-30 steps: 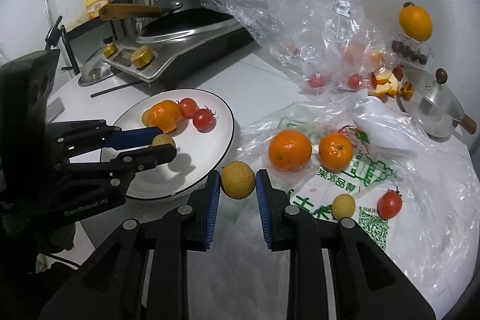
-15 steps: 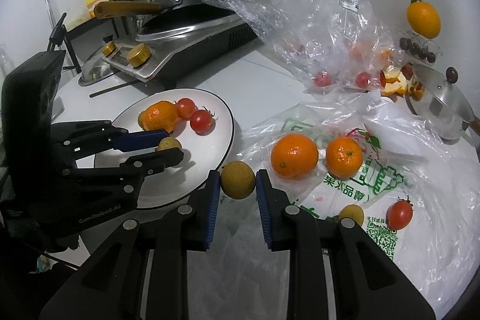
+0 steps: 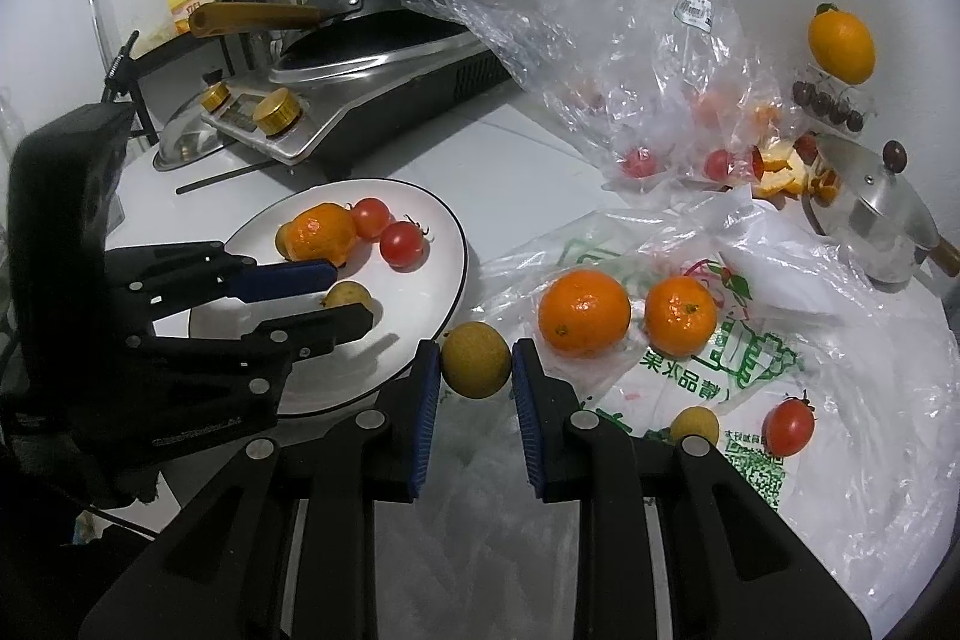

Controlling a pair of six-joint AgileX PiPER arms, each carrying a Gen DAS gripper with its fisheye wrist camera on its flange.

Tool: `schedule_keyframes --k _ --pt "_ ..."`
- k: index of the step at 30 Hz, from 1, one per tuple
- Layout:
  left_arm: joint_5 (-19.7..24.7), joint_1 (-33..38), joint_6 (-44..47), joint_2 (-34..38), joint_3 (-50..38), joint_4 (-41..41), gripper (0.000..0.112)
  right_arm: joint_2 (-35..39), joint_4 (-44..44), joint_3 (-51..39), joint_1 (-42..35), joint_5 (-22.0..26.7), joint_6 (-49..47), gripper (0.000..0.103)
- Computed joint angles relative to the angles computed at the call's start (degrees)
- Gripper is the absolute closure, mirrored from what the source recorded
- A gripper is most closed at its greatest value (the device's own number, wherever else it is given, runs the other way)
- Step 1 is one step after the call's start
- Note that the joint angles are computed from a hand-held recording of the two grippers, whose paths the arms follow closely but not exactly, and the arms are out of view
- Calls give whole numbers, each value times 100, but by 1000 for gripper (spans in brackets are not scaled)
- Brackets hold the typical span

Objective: Organize fruits
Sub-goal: 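Lower the yellow fruit onto the plate and open the left tool, then lower the yellow fruit onto the plate and open the right tool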

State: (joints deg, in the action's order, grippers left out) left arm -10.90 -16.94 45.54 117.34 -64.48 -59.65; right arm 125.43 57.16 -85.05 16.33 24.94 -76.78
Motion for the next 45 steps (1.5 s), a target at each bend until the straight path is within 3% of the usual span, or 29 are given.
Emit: schedule_keyframes --k 11,18,23,38,45 --pt "-361 46 -1835 -665 925 1728 70 -67 -118 13 239 -170 112 76" --pt "-521 260 -2463 -825 1278 2318 70 109 -592 -306 443 -172 590 76" --pt "-684 340 -2308 -835 1384 2203 70 358 -1138 -681 613 -152 1194 76" --pt "-764 793 -3814 -695 1495 3801 69 1094 -3077 -1742 966 -120 3170 76" --pt "-857 856 -4263 -682 1545 4267 68 1247 -3429 -2008 1042 -8 3525 76"
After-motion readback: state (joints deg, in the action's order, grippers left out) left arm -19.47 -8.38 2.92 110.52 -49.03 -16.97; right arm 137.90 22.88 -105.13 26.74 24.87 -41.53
